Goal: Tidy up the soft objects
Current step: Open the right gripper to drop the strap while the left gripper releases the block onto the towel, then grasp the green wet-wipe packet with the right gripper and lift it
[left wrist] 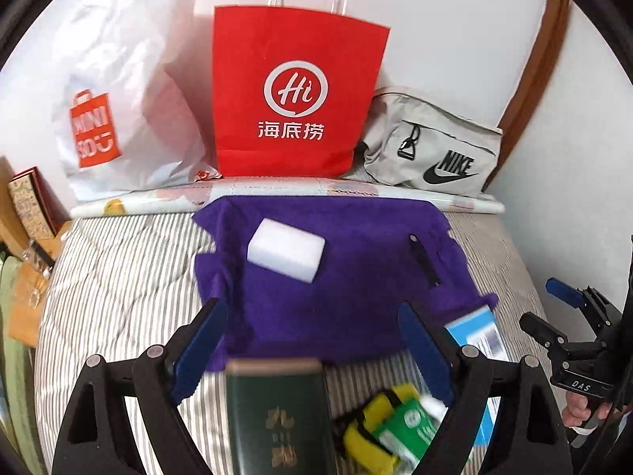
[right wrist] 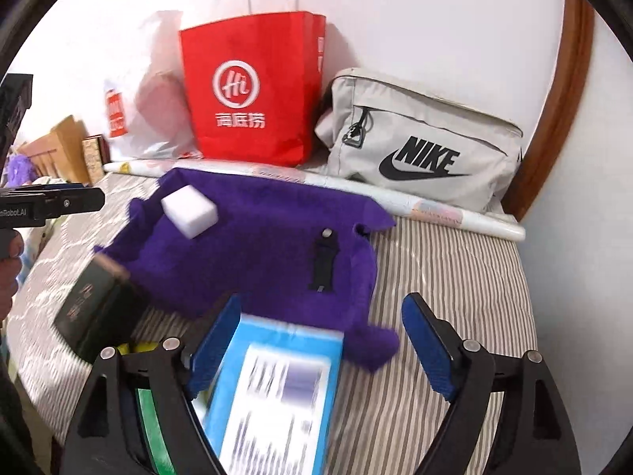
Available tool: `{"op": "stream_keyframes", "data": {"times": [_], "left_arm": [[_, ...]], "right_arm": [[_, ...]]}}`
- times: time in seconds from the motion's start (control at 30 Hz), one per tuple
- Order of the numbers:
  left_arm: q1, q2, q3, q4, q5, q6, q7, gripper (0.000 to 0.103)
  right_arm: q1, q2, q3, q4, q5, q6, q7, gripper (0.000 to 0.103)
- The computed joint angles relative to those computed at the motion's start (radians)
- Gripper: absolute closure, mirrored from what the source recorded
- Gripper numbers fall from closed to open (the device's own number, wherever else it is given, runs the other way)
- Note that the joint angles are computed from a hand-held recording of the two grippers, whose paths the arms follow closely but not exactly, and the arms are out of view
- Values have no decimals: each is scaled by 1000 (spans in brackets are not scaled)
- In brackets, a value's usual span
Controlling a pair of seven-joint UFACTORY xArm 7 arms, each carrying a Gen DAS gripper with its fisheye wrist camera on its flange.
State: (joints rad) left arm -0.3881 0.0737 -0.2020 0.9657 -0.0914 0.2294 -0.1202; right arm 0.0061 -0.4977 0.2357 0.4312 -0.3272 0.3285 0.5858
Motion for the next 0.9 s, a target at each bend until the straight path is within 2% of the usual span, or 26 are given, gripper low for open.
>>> {"op": "stream_keyframes", "data": {"times": [0.1,0.2,0.3,0.37,0.57,0.73,0.83,0.9], "left_arm": [[-7,-85,2,-97,26,-22,-38,15],[-15,-157,2,-188,-3,-46,-42,15],[-10,-219,-2,-277,21,-66,-84,15],[-25,-245,9,-321,6,-72,-74,15],[-29,-337,24,-470,20,-119,-95,15],[-108,-351,106,-548,-54,-163,-39,15],[-165,-340,165,-567,-109,-176,11,15],[-192,-330,197,-569,-144,-174,51,15]], "right_arm": [[91,-87,-41,-49,77,37,-35,19],[132,-179,-9,-102,118,66,-12,19],[164,-226,31,-132,145,95,38,19],[195,-245,42,-155,158,81,57,25],[293,-208,74,-183,197,10,112,31],[287,-101,162,-152,138,-38,162,36],[238,-25,216,-104,67,-20,202,36],[223,22,228,-74,20,-2,217,36]]}}
